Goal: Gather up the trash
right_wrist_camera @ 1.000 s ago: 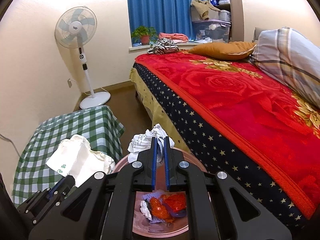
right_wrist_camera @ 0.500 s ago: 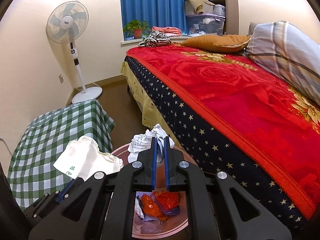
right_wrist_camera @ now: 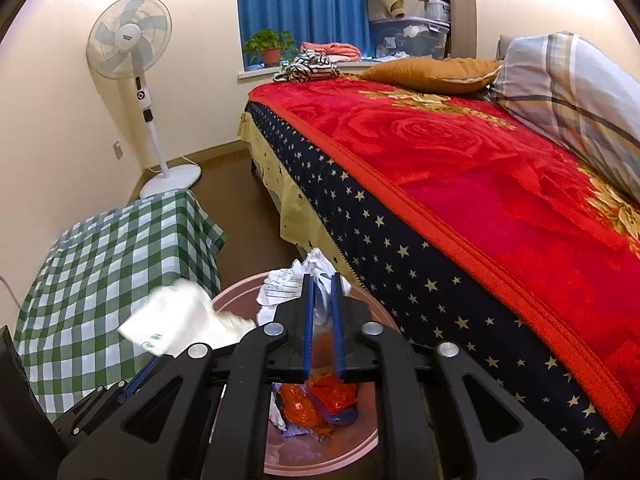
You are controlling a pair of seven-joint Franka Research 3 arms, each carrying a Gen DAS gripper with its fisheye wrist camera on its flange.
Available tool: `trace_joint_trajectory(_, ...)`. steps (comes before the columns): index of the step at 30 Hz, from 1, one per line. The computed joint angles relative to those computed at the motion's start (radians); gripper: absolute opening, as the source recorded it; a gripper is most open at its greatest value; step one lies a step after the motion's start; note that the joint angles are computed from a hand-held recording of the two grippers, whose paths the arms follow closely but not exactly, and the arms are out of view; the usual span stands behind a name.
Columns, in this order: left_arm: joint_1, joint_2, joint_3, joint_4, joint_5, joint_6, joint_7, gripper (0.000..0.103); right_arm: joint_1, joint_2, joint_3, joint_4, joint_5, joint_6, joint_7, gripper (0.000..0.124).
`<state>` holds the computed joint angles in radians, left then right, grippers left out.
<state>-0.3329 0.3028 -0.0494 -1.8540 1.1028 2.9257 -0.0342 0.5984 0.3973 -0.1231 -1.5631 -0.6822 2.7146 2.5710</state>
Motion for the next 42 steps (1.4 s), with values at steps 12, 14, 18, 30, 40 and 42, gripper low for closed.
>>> trace_joint_trajectory(12, 0.034, -0.155, -0.026, -0.107, 0.086, -0.077, -0.096, 0.056, 0.004, -0.057, 0.01, -0.031, -0.071, -0.023, 0.142, 0.093)
trace_joint_trajectory(14, 0.054, -0.205, -0.048, -0.137, 0.099, -0.113, -0.12, 0.062, -0.019, -0.076, 0.045, -0.045, -0.022, 0.001, 0.102, 0.094)
trace_joint_trajectory(18, 0.085, -0.317, -0.107, -0.193, 0.098, -0.237, -0.102, 0.077, -0.014, -0.116, 0.074, -0.066, 0.006, 0.012, 0.066, 0.095)
trace_joint_trajectory(30, 0.123, -0.627, -0.295, -0.417, 0.084, -0.595, -0.053, 0.095, -0.041, -0.275, 0.168, -0.297, -0.003, 0.168, -0.04, 0.098)
trace_joint_trajectory(40, 0.064, -0.757, -0.374, -0.608, -0.065, -0.677, -0.163, 0.095, -0.06, -0.346, 0.209, -0.47, -0.287, 0.235, 0.131, 0.098)
trace_joint_trajectory(42, 0.058, -0.769, -0.378, -0.628, -0.088, -0.691, -0.182, 0.095, -0.064, -0.361, 0.219, -0.484, -0.417, 0.233, 0.241, 0.098)
